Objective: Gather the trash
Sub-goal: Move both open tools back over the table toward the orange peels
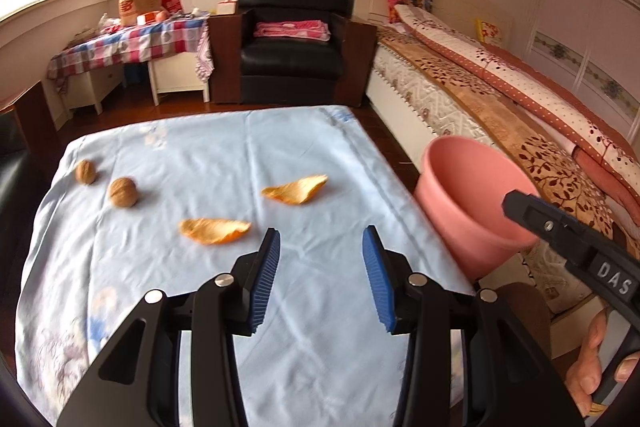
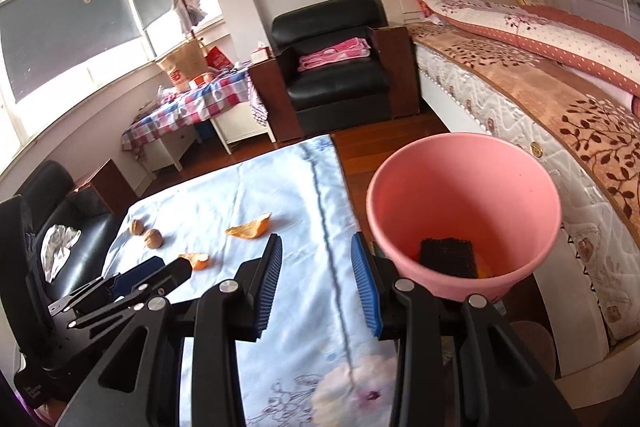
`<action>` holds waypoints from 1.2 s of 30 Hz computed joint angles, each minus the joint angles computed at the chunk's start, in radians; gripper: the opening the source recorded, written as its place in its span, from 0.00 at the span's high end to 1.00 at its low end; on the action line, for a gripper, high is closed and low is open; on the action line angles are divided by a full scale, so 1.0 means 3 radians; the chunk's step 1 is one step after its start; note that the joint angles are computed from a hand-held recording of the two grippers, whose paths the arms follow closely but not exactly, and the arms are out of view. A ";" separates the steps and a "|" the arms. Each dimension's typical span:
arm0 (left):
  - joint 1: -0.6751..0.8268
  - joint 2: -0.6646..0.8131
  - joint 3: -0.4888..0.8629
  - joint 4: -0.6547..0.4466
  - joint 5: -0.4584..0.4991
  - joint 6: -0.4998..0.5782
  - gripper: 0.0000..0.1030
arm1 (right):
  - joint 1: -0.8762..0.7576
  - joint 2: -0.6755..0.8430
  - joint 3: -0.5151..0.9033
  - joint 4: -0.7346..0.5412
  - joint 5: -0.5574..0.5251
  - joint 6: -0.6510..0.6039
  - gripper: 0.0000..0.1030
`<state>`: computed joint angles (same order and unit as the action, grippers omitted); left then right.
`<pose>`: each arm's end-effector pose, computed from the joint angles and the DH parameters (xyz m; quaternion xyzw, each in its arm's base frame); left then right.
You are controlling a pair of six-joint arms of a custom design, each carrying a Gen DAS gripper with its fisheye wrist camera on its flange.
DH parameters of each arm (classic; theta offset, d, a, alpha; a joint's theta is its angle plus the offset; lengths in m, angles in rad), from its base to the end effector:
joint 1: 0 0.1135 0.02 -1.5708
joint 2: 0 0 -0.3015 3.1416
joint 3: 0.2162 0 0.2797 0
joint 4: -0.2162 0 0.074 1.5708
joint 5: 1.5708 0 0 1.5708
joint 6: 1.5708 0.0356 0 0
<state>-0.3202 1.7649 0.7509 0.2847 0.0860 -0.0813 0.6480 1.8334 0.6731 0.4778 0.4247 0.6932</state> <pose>0.3361 -0.1147 0.1362 0.1261 0.9033 -0.1198 0.3920 0.2838 0.1965 0.1110 0.1105 0.8804 0.1119 0.4474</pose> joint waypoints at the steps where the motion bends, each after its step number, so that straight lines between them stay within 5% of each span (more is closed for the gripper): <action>1: 0.0017 -0.0024 -0.0056 0.0034 -0.0020 0.0001 0.58 | 0.0057 0.0012 0.0013 0.0000 0.0054 -0.0002 0.66; 8: 0.0122 -0.0173 -0.0320 0.0147 0.0070 -0.0041 0.58 | 0.0309 0.0037 0.0080 -0.0012 0.0376 -0.0058 0.66; 23: 0.0214 -0.0306 -0.0519 0.0192 0.0195 -0.0182 0.58 | 0.0540 0.0193 0.0037 -0.0006 0.0346 0.0090 0.66; 27: 0.0192 -0.0348 -0.0565 0.0239 0.0123 -0.0200 0.58 | 0.0627 0.0174 0.0014 0.0007 0.0464 0.0089 0.53; 36: 0.0116 -0.0363 -0.0520 0.0082 -0.0163 -0.0213 0.58 | 0.0747 0.0147 0.0044 -0.0056 0.0582 -0.0020 0.44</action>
<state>-0.2855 1.6561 0.5948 0.3092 0.0371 -0.1453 0.8722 1.8776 0.6863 0.4611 0.5992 0.6871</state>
